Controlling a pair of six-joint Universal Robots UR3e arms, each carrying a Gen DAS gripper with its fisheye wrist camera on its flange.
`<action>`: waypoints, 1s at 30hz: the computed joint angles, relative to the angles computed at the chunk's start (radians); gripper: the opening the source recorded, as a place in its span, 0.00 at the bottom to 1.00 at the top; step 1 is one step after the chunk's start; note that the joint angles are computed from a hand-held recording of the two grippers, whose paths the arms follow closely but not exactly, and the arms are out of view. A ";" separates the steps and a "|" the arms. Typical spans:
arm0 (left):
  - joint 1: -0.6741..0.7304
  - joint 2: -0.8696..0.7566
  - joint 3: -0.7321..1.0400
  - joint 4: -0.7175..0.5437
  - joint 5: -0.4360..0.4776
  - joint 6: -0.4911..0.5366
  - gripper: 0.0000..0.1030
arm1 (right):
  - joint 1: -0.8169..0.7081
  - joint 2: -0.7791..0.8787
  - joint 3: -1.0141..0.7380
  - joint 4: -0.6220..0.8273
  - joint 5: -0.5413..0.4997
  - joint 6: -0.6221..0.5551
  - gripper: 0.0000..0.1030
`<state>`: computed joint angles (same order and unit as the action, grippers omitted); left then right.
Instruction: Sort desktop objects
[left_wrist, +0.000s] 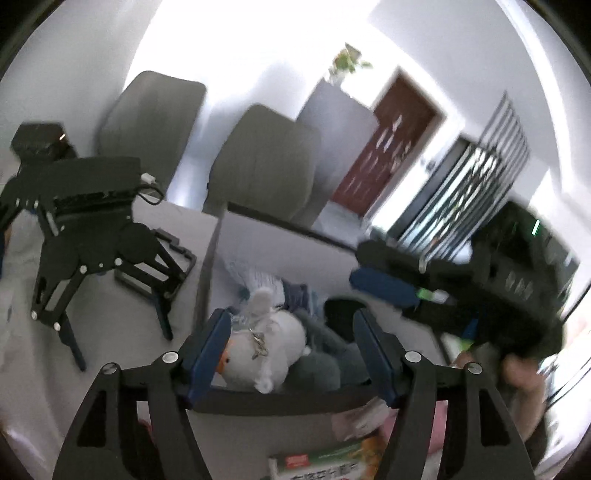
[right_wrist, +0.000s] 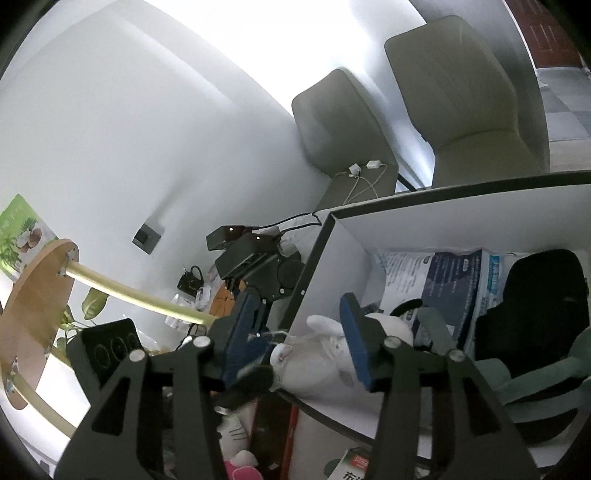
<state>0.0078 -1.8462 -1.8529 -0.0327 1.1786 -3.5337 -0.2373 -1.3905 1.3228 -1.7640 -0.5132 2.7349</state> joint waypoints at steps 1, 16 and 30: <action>0.026 0.008 -0.032 0.043 -0.035 -0.033 0.67 | 0.000 0.001 0.002 0.004 0.002 -0.006 0.49; 0.067 0.001 -0.056 0.110 -0.030 -0.105 0.68 | 0.030 0.043 -0.036 0.141 0.040 -0.119 0.45; 0.082 0.004 -0.077 0.094 0.013 -0.105 0.68 | 0.143 0.110 -0.042 0.037 -0.161 -0.043 0.19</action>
